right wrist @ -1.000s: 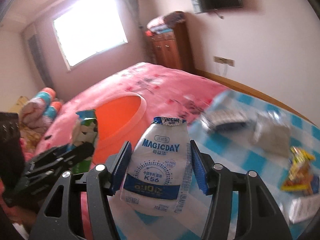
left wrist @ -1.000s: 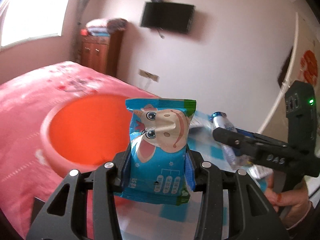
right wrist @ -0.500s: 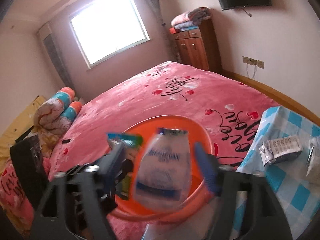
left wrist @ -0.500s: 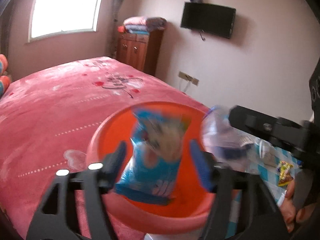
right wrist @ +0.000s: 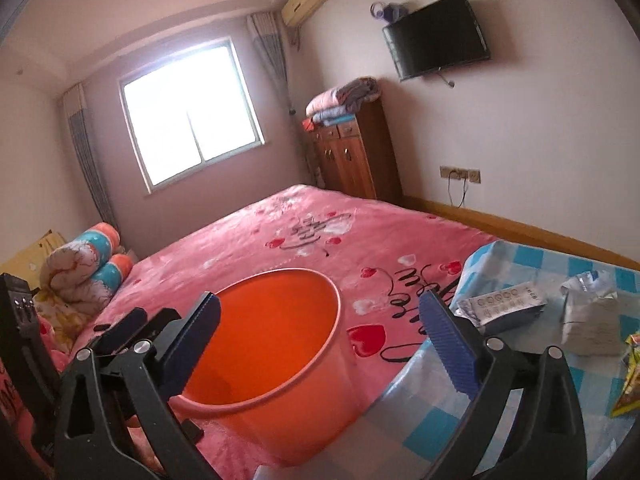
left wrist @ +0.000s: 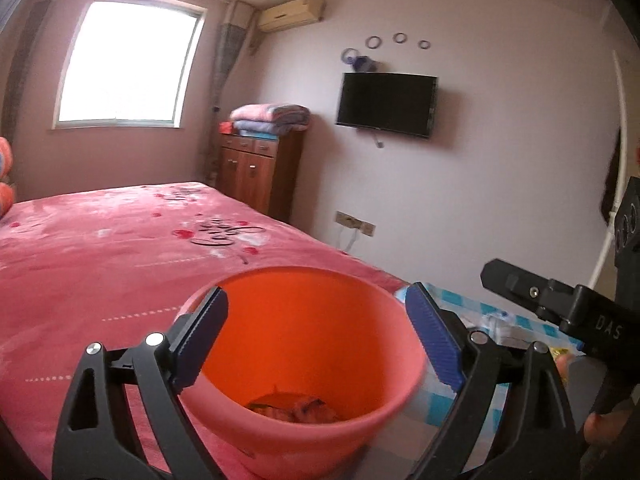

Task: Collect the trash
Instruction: 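Move both tools back over the table toward the remaining packages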

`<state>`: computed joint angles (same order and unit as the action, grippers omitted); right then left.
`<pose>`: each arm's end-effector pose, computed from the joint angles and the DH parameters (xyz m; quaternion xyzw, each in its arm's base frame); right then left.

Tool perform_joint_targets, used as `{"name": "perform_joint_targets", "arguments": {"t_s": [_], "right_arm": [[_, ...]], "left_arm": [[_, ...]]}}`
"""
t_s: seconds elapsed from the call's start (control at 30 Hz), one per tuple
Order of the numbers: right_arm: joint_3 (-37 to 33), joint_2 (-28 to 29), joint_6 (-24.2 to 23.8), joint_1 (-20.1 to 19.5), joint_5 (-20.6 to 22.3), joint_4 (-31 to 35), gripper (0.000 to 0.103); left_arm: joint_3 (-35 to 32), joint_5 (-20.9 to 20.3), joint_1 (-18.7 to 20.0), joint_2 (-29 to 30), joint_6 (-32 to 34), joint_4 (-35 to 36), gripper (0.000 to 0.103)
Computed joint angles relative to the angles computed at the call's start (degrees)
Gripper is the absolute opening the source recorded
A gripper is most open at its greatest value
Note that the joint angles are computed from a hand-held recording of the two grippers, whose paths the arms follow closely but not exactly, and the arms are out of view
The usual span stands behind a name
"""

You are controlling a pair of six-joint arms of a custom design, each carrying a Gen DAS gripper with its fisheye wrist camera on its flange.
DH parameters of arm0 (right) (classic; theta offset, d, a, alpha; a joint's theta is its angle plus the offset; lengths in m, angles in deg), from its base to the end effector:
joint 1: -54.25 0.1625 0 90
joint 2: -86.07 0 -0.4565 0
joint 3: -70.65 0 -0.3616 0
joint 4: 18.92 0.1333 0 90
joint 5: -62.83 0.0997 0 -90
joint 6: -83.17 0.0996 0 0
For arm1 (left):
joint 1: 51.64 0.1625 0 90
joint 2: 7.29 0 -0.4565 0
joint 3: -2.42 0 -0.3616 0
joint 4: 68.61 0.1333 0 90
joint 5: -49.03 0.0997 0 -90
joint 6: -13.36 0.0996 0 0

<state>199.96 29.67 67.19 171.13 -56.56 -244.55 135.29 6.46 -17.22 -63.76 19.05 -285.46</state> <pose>0.2931 -0.3915 0.2459 0.1789 -0.8171 0.5217 0.1678 -0.2566 -0.4263 0.2255 0.2746 0.8000 -0.5072 0.1653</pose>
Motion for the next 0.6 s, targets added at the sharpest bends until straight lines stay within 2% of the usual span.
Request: {"name": "perform_joint_targets", "arguments": {"t_s": [0.07,0.17,0.3,0.5,0.6], "right_arm": [[1.9,0.8,-2.1,0.4,-0.7,-6.2,0.098],[4.1,1.7,-4.1,1.1,-2.8,-12.7,0.098],[7.5,2.7,-5.8,1.5,-5.1,-20.1,0.098],[12.4,4.0,-6.4,2.0,-9.4,-27.2,0.098],[14.8,5.4,-5.8,2.3,-10.1,-31.4,0.098]], "left_arm": [[1.1,0.6,-1.1,0.4,0.1,-1.1,0.091],[1.6,1.7,-2.5,0.3,-3.1,1.9,0.091],[2.3,0.8,-3.2,0.0,-6.7,3.4,0.091],[4.7,1.2,-5.5,0.2,-8.0,2.4,0.091],[5.8,0.9,-7.0,0.8,-7.4,2.2,0.091]]}}
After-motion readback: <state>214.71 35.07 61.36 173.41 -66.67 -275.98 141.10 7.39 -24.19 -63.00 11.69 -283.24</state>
